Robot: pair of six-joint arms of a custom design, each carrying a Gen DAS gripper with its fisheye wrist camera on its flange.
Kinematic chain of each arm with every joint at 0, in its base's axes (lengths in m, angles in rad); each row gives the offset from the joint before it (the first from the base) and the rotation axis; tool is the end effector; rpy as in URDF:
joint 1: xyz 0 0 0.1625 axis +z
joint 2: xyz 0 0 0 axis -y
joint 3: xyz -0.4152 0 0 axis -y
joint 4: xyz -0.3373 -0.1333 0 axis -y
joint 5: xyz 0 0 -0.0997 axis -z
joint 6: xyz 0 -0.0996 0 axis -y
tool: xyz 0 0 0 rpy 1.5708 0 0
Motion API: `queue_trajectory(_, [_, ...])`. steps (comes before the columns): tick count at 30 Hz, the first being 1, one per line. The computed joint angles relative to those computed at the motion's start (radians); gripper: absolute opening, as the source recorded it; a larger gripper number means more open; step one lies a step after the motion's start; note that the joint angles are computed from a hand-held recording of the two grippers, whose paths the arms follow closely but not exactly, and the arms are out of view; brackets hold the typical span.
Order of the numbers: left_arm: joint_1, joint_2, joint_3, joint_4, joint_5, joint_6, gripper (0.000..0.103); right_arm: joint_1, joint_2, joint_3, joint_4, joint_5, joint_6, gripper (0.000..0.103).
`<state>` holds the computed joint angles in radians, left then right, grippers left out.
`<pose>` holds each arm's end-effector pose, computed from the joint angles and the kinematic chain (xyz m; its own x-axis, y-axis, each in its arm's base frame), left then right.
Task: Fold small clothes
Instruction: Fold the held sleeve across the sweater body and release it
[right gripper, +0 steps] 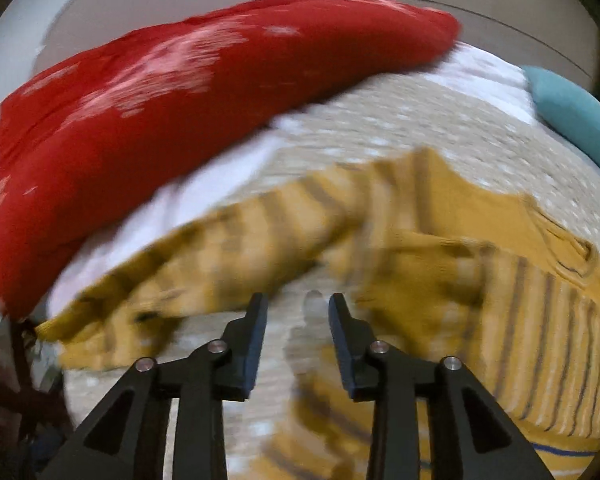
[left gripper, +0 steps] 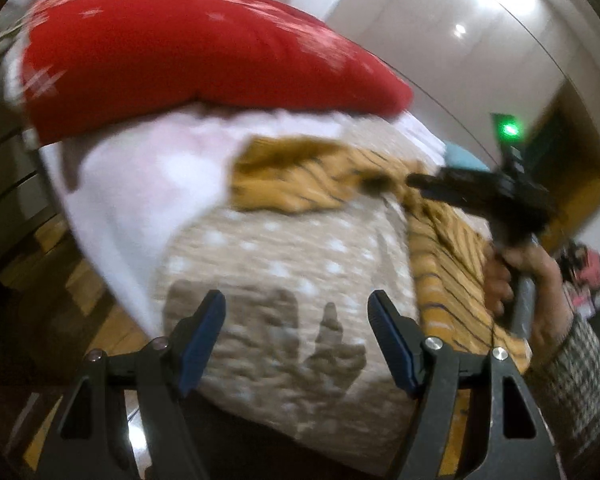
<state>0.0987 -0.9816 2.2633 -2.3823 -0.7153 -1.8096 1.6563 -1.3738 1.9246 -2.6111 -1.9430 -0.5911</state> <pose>-0.3637 -0.2455 0.0810 -0.9272 -0.2477 -0.2810 0.0581 0.6461 -0.7610 0.1394 -0.4902 0.3581 -0.7408 -0.4146 0.5285 -0.5879 0.7808 -0.2115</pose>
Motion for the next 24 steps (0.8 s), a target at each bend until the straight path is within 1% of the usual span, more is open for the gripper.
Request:
queue_trajectory(2, [-0.015,-0.051,0.027,0.088,0.0,-0.104,0.073,0.034,-0.006,0.03,0.025,0.024,-0.022,0.05])
queue_trajectory(4, [-0.03,-0.093,0.047,0.168,-0.006,-0.192,0.073,0.08,0.0,0.065,0.052,0.038,-0.074,0.058])
queue_trajectory(5, [-0.039,-0.116,0.057,0.212,-0.011,-0.241,0.073,0.104,0.006,0.085,0.057,0.04,-0.107,0.06])
queue_trajectory(7, [-0.051,-0.141,0.07,0.262,-0.018,-0.299,0.073,0.157,0.021,0.139,0.045,0.031,-0.194,0.062])
queue_trajectory(8, [-0.056,-0.151,0.077,0.281,-0.024,-0.324,0.073,0.171,0.027,0.156,0.035,0.027,-0.218,0.064])
queue_trajectory(10, [-0.058,-0.165,0.091,0.29,-0.032,-0.348,0.073,0.206,0.049,0.212,-0.034,0.002,-0.29,0.066])
queue_trajectory(11, [-0.055,-0.167,0.098,0.281,-0.036,-0.35,0.073,0.223,0.072,0.246,-0.101,-0.023,-0.33,0.066])
queue_trajectory(14, [-0.056,-0.169,0.108,0.262,-0.046,-0.344,0.073,0.235,0.133,0.278,-0.19,-0.067,-0.353,0.066])
queue_trajectory(15, [-0.056,-0.167,0.103,0.266,-0.047,-0.341,0.073,0.233,0.158,0.292,-0.244,-0.072,-0.364,0.066])
queue_trajectory(16, [-0.058,-0.166,0.099,0.272,-0.047,-0.339,0.073,0.231,0.167,0.294,-0.265,-0.068,-0.365,0.057])
queue_trajectory(17, [-0.063,-0.16,0.088,0.283,-0.047,-0.338,0.073,0.229,0.171,0.291,-0.272,-0.06,-0.349,0.023])
queue_trajectory(18, [-0.064,-0.157,0.08,0.29,-0.045,-0.333,0.073,0.229,0.171,0.276,-0.257,-0.06,-0.311,0.01])
queue_trajectory(19, [-0.064,-0.16,0.074,0.3,-0.044,-0.328,0.073,0.239,0.175,0.265,-0.276,-0.083,-0.278,0.009])
queue_trajectory(20, [-0.066,-0.155,0.061,0.312,-0.042,-0.322,0.073,0.24,0.161,0.254,-0.261,-0.065,-0.26,0.009])
queue_trajectory(21, [-0.066,-0.15,0.048,0.324,-0.038,-0.313,0.073,0.231,0.126,0.232,-0.223,-0.02,-0.223,0.009])
queue_trajectory(23, [-0.064,-0.139,0.018,0.347,-0.029,-0.287,0.073,0.223,0.077,0.197,-0.176,0.016,-0.173,0.009])
queue_trajectory(24, [-0.061,-0.13,0.001,0.353,-0.022,-0.268,0.073,0.208,0.035,0.159,-0.129,0.052,-0.136,0.009])
